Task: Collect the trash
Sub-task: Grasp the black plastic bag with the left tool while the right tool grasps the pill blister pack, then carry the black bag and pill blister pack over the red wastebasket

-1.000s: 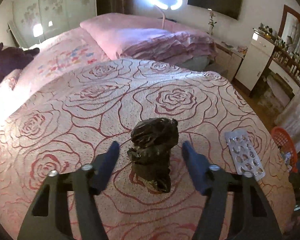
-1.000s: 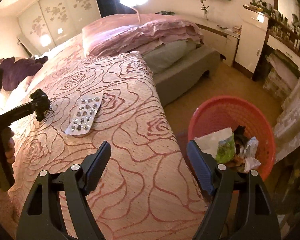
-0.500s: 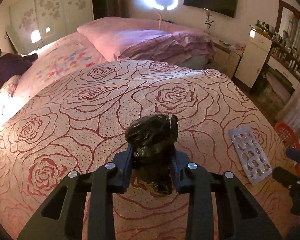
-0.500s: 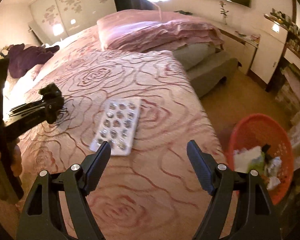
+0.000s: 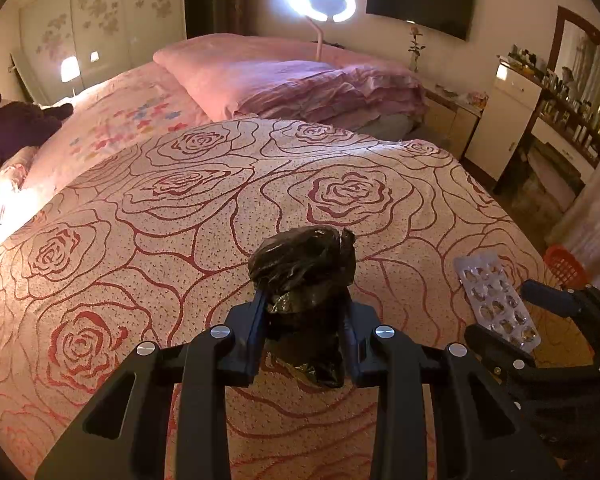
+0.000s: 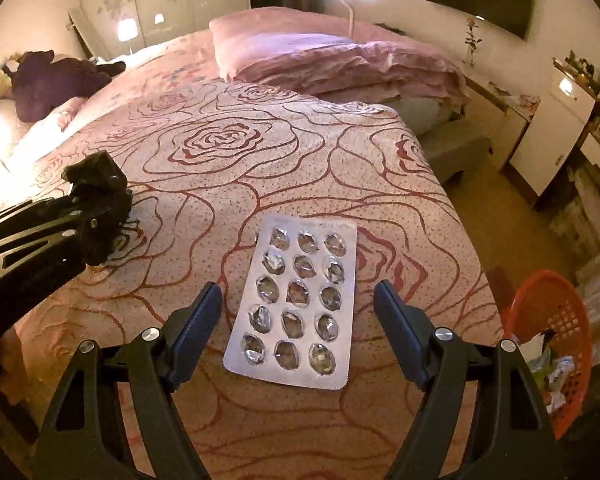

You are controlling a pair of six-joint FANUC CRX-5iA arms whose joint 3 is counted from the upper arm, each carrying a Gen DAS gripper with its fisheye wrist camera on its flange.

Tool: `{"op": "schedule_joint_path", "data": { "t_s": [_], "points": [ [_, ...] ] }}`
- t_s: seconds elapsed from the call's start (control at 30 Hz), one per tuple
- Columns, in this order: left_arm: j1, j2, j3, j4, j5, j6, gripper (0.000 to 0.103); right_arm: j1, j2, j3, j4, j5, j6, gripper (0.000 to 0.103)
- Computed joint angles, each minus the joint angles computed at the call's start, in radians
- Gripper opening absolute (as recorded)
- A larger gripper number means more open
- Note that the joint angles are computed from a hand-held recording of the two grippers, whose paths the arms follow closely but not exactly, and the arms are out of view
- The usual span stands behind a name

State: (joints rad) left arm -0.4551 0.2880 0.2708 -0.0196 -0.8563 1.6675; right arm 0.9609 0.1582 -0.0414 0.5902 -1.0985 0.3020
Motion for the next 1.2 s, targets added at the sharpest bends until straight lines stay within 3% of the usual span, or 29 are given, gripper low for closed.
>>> {"op": "schedule_joint_path", "data": {
  "t_s": [0.17,0.67,1.2],
  "points": [
    [0.0,-0.003,-0.005,0.006,0.003,-0.002,0.03,0.007,-0.023,-0.029,0.009,0.033,-0.003,0.056],
    [-0.001,-0.013,-0.024,0.021,0.02,-0.025,0.03,0.043,-0.11,-0.122,0.022,0.06,-0.103,0.053],
    [-0.021,-0.033,-0.038,0.041,0.036,-0.05,0.03,0.071,-0.198,-0.211,0.069,0.028,-0.222,0.053]
  ]
}}
